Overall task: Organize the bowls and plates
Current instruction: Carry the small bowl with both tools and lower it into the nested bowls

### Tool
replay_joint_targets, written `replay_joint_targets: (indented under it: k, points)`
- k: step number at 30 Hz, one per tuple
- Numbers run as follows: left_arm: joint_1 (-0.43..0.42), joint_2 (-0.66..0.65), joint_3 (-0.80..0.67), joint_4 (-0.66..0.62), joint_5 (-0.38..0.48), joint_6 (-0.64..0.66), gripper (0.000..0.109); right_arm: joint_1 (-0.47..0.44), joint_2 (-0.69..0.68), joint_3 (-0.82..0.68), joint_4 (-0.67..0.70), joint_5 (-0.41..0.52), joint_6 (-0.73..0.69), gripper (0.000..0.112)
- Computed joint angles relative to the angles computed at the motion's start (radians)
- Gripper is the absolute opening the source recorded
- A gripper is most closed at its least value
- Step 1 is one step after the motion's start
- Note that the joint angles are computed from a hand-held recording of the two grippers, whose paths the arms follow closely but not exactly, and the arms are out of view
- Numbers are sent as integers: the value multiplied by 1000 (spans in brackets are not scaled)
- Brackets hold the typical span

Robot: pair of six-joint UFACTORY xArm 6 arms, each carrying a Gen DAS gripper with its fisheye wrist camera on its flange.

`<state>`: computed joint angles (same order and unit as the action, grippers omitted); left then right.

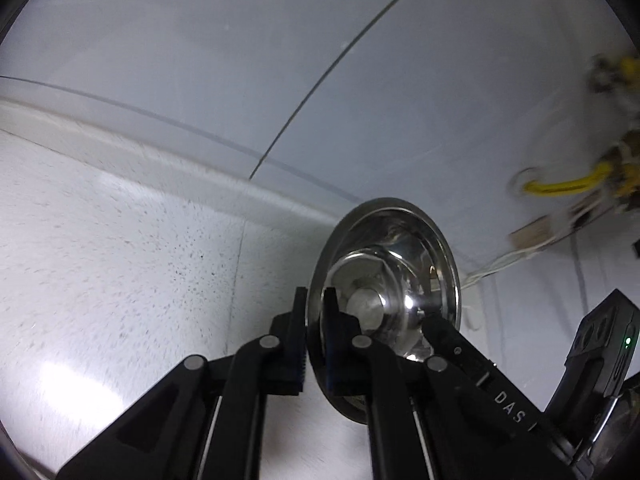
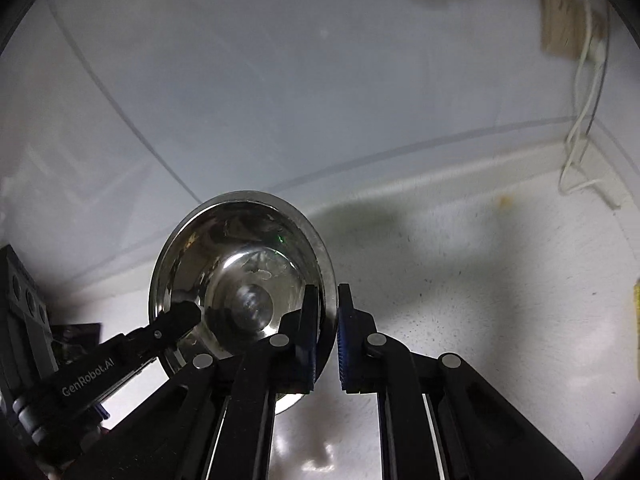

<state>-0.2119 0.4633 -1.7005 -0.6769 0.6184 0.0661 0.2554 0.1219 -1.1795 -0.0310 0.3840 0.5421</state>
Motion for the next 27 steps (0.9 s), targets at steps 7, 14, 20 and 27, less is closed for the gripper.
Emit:
replay_joint_targets:
  k: [7,14,20,27]
  points:
    - [-35,-312,271,-49,-46,-4,6,55,-310,171,-154,41,151,8]
    - [-93,-696,603,-62,-25,49,6,185,-643,346,-358,181,364,9]
    - [-163,-942,876,-87,45,92,7,331,-994,551,-429,402,484,9]
    - [-290,-1005,1118,40,-18,5,8,399,-1315,857,-339,550,537,9]
